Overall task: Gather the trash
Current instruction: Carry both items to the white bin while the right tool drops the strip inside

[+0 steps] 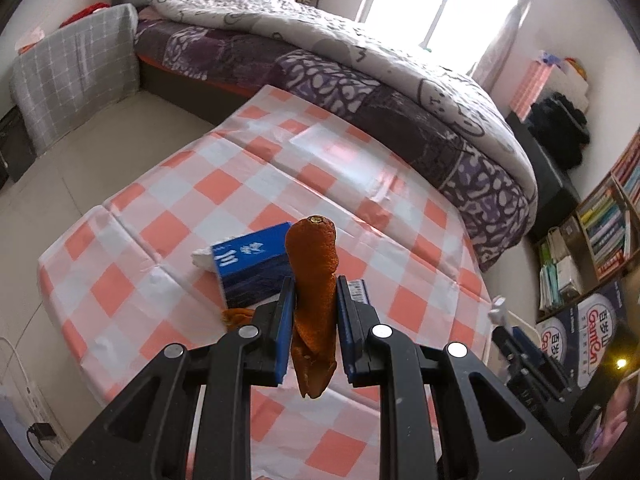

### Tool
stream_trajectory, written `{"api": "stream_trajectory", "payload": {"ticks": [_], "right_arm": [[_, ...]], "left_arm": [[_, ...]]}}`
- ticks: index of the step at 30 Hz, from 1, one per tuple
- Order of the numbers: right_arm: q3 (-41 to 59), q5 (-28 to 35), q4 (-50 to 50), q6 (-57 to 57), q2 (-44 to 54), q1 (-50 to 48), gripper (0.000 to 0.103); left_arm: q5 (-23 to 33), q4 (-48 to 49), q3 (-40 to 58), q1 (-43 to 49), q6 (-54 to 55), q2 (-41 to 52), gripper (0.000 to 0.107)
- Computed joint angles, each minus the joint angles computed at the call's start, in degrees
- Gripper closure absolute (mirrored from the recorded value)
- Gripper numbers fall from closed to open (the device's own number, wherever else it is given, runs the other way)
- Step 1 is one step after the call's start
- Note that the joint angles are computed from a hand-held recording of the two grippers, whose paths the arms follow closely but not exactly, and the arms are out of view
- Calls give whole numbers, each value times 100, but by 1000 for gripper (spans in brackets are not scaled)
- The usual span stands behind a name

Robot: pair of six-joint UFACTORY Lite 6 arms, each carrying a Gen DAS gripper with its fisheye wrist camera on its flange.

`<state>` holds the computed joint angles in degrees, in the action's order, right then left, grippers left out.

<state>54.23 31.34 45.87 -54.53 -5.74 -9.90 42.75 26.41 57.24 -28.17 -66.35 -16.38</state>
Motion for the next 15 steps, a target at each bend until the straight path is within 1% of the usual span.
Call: {"api": "stream_trajectory", "payload": {"ticks": [11,15], "right_arm": [[752,577,71,-221,515,-1438,68],[1231,781,-133,-38,965,-2001,67]], "left_arm": [[-79,578,911,-952,-685,1373,87],[-92,717,1313,-1250,-813,1898,87]]}}
